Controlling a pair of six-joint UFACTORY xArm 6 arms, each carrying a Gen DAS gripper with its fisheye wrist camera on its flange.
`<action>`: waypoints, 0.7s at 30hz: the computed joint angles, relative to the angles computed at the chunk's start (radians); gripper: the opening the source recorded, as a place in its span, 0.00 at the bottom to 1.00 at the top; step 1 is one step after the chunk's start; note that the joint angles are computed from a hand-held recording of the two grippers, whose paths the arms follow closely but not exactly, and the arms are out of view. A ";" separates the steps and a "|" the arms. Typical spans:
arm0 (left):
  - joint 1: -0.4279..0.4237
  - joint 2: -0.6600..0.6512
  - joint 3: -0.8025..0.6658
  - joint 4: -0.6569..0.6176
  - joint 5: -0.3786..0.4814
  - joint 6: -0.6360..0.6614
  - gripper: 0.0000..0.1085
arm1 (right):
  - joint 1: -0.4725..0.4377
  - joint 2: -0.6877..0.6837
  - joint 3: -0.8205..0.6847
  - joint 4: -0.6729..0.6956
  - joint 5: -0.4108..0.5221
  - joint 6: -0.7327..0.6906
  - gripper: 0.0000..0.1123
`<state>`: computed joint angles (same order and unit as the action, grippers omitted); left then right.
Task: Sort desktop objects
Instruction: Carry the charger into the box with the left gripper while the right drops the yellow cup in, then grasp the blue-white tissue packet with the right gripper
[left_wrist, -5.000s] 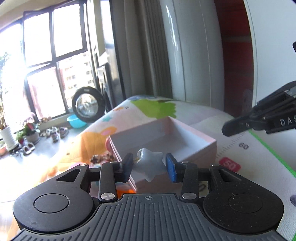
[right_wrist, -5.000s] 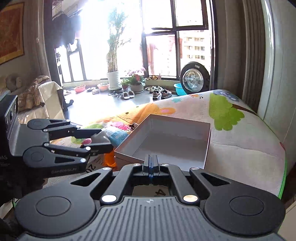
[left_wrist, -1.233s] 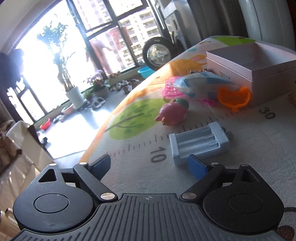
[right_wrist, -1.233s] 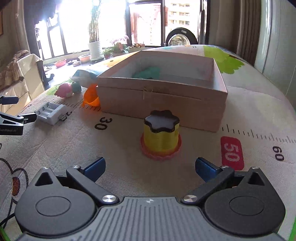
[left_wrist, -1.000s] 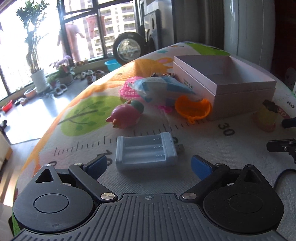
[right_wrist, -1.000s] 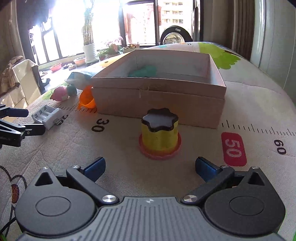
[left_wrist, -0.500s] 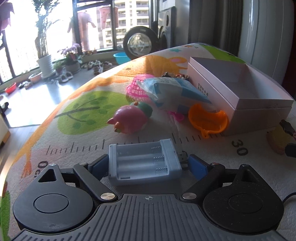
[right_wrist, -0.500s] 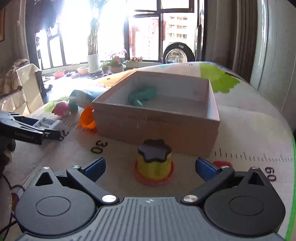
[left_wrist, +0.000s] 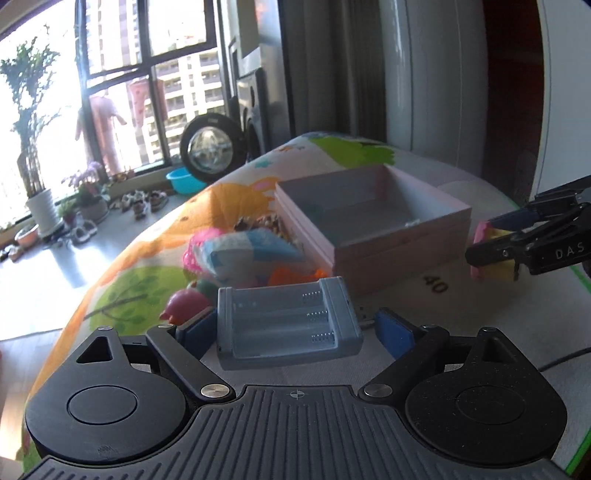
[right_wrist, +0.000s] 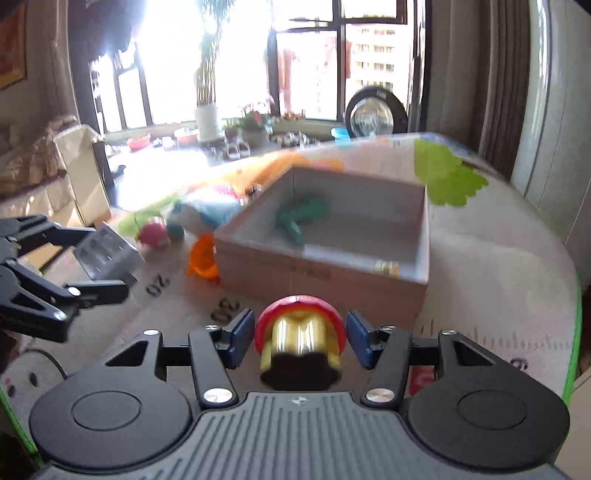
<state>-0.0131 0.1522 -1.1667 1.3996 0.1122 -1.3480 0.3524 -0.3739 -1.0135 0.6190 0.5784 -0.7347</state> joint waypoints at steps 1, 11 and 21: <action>-0.004 0.008 -0.032 0.040 -0.010 -0.027 0.87 | -0.012 -0.011 -0.022 0.041 -0.005 -0.019 0.48; -0.069 0.478 -0.645 -0.374 0.028 0.404 0.87 | -0.023 0.265 -0.368 -0.015 -0.109 0.131 0.18; -0.028 0.402 -0.482 -0.259 0.006 0.250 0.92 | -0.048 0.256 -0.285 -0.099 -0.086 0.154 0.23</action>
